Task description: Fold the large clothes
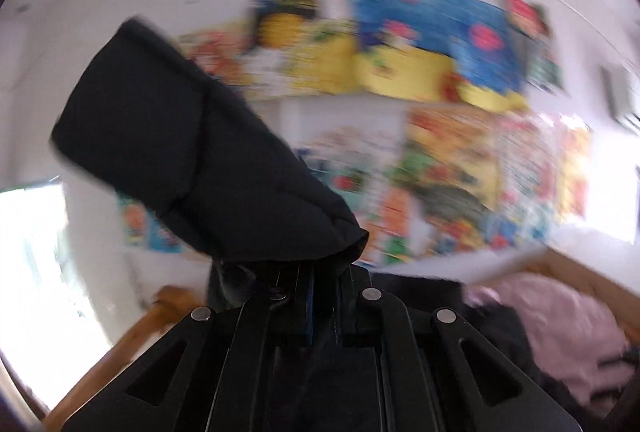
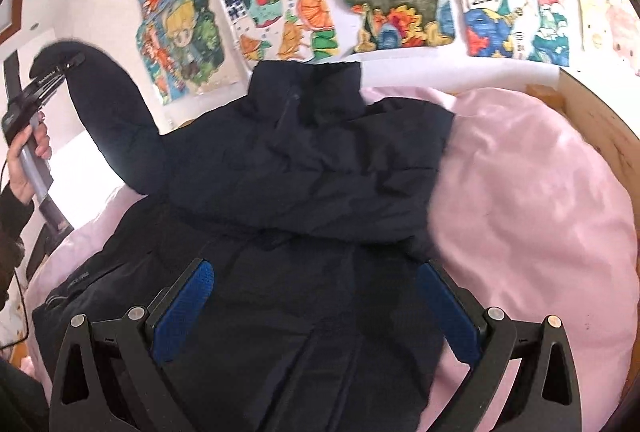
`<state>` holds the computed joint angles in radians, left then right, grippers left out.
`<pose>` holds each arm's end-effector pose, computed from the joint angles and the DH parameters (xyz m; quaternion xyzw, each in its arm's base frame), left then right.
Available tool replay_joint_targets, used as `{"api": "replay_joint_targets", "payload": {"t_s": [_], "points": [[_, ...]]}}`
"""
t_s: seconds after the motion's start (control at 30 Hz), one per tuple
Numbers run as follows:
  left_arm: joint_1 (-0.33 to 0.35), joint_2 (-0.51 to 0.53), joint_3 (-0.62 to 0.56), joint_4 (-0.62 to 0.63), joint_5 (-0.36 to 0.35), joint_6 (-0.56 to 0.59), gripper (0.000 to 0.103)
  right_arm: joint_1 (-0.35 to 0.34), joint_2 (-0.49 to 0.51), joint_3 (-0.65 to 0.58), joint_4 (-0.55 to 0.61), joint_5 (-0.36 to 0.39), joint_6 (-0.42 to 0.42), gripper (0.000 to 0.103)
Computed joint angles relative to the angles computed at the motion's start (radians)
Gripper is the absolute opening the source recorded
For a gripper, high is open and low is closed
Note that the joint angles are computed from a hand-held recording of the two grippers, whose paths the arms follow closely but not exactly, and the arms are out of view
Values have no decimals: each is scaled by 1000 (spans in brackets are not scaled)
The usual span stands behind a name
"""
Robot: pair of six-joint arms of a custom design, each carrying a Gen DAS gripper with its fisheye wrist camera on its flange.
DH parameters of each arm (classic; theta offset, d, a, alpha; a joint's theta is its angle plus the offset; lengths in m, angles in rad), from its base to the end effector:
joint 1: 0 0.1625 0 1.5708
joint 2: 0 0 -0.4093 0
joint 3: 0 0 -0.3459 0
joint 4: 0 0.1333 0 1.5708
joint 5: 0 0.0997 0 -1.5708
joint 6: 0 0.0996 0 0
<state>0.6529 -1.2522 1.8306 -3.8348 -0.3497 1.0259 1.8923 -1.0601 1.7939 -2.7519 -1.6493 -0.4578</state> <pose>-0.2119 -0.4477 0.4651 0.2090 0.6608 -0.5902 0.4139 0.3054 -0.5199 0.2415 0.3621 -0.9046 0.2185 0.0533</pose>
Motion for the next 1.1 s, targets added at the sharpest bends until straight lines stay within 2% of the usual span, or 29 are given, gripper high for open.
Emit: {"api": "replay_joint_targets", "payload": {"t_s": [0.07, 0.1, 0.23, 0.47, 0.5, 0.53, 0.63, 0.8, 0.9, 1.0, 1.1], "points": [[23, 12, 48, 143, -43, -143, 5, -8, -1, -1, -18, -4, 10, 103], [41, 41, 56, 179, -61, -175, 5, -11, -1, -1, -25, -5, 15, 103], [85, 132, 53, 264, -79, -242, 5, -24, 12, -17, -59, -12, 54, 103], [172, 232, 85, 489, -88, -442, 5, -56, 48, -63, -99, -6, 115, 103], [173, 220, 122, 516, -91, -479, 5, -61, 49, -64, -97, -7, 122, 103], [184, 211, 138, 546, -135, -547, 5, -69, 50, -64, -94, -9, 132, 103], [213, 183, 151, 747, -174, -728, 5, -87, 54, -61, -75, -17, 144, 103], [248, 103, 143, 1034, -292, -892, 9, -116, 52, -57, -29, 15, 172, 103], [251, 69, 147, 1149, -320, -936, 12, -127, 52, -64, -1, 52, 184, 103], [240, 50, 183, 1172, -331, -943, 13, -136, 54, -73, 25, 98, 193, 103], [242, 46, 179, 1219, -344, -975, 15, -155, 66, -104, 104, 203, 217, 103]]}}
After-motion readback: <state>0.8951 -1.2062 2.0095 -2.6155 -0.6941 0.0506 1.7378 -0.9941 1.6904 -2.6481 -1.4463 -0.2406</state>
